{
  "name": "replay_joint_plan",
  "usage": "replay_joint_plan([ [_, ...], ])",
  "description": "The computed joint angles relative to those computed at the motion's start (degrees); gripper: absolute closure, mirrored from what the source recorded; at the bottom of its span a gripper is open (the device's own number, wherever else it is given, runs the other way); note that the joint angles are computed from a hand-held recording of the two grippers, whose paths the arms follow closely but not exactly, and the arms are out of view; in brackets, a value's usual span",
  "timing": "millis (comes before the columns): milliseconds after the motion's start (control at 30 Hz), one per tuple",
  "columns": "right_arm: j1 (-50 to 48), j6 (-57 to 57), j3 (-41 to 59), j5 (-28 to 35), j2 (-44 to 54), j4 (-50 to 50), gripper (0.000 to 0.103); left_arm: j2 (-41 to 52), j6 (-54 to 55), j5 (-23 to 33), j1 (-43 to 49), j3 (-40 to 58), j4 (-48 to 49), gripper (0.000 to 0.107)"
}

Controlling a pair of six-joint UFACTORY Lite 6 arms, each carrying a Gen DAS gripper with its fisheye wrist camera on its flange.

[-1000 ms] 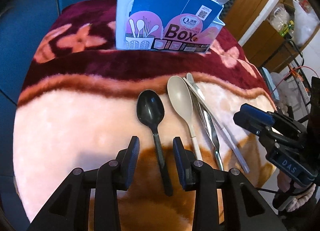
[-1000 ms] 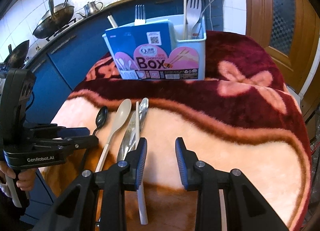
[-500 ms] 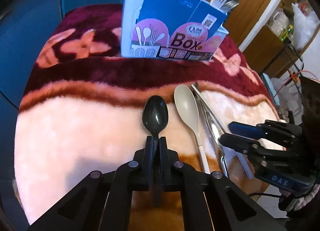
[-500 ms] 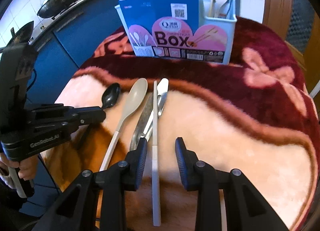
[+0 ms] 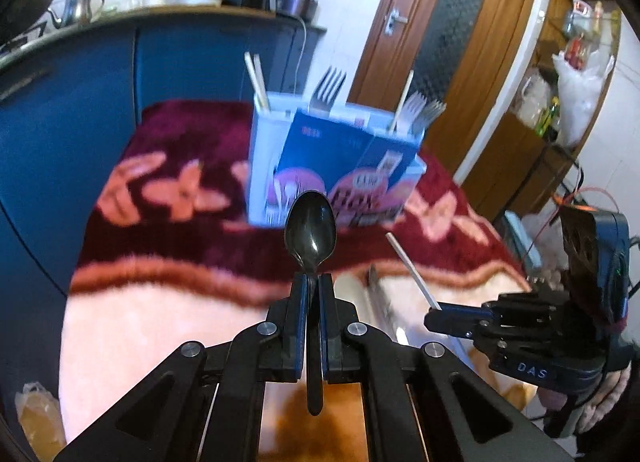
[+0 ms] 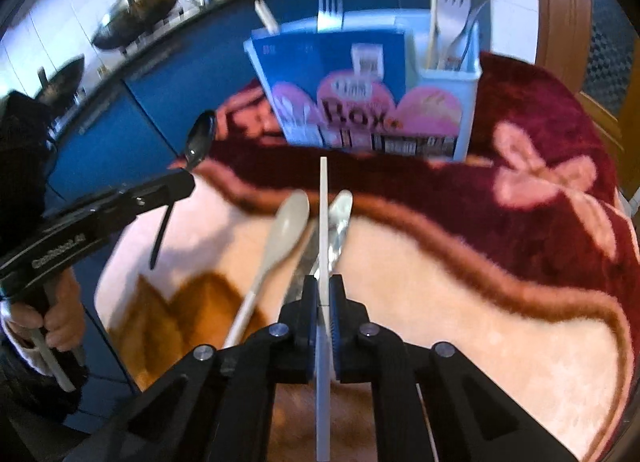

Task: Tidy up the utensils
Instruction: 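Lower the black spoon into the holder with the left tool while the right drops the stick in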

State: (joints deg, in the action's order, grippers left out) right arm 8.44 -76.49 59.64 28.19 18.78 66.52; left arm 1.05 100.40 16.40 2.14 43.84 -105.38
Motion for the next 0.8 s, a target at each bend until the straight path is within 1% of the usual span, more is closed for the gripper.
replay_joint_plan([
  [100, -2.1, -9.3, -2.2, 0.6, -3.0, 9.4, 0.096, -0.9, 7.0, -0.4, -0.6, 0.8, -8.0, 0.102],
  [200, -4.5, -15.7, -3.3, 2.6, -4.8, 17.0, 0.096, -1.5, 17.5, -1.1, -1.5, 2.3, -19.4, 0.102],
  [300, -6.3, -21.0, -3.5, 4.1, -5.8, 24.1, 0.096, -1.2, 23.5, -0.8, -1.5, 4.6, -25.9, 0.102],
  [467, -7.7, -26.9, -0.1, 6.0, -4.9, 32.4, 0.096, 3.2, 34.7, -0.6, -1.6, 12.4, -38.1, 0.102],
  [533, -7.6, -29.6, 1.6, 6.0, -4.0, 36.1, 0.096, 5.9, 36.7, -0.3, -1.6, 16.0, -41.0, 0.102],
  [600, -7.1, -33.4, 4.0, 5.9, -2.6, 40.9, 0.096, 8.2, 35.2, 0.4, -1.1, 18.8, -40.4, 0.102],
  [733, -5.7, -41.7, 8.6, 5.3, 0.5, 50.7, 0.096, 14.6, 26.2, 2.7, -0.2, 26.0, -33.0, 0.102],
  [800, -5.1, -44.7, 11.4, 5.5, 2.9, 54.4, 0.096, 17.8, 23.5, 4.5, 0.2, 29.0, -31.4, 0.102],
])
